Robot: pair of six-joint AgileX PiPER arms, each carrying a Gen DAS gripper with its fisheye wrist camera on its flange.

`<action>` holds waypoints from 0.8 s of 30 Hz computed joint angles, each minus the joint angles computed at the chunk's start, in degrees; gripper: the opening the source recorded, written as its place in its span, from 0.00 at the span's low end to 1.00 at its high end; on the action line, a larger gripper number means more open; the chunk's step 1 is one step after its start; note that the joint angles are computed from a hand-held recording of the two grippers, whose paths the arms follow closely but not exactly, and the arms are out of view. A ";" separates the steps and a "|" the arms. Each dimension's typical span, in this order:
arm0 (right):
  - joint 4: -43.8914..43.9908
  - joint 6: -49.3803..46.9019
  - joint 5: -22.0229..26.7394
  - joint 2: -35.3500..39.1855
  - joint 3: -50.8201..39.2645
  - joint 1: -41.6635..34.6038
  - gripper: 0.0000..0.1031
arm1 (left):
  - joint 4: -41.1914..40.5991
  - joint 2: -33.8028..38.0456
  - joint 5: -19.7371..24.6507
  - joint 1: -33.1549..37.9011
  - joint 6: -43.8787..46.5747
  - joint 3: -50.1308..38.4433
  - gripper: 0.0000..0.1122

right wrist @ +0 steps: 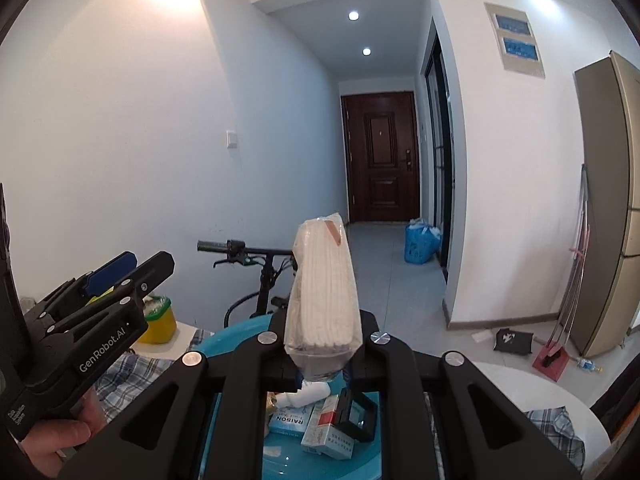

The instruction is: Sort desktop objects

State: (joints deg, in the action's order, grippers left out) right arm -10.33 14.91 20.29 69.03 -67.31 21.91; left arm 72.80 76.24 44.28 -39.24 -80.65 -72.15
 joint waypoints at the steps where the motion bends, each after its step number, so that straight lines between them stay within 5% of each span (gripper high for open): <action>1: 2.15 -1.91 0.42 1.71 -0.61 -0.54 0.12 | -2.67 1.54 -1.33 1.57 2.14 -0.92 0.47; 6: 20.22 -18.06 5.54 10.56 -5.74 -4.65 0.12 | -21.68 9.52 -5.19 9.16 16.38 -6.35 0.47; 11: 18.26 -16.72 5.27 14.63 -6.36 -3.89 0.12 | -38.92 16.20 -4.68 14.46 30.94 -11.09 0.47; 24: 23.01 -21.73 13.05 24.64 -10.36 -5.54 0.12 | -52.86 26.08 6.54 18.42 44.29 -18.86 0.47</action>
State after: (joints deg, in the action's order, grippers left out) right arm 12.68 -6.81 33.34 93.67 -77.67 16.37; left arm 19.93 102.31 50.83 -20.83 -36.36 -91.01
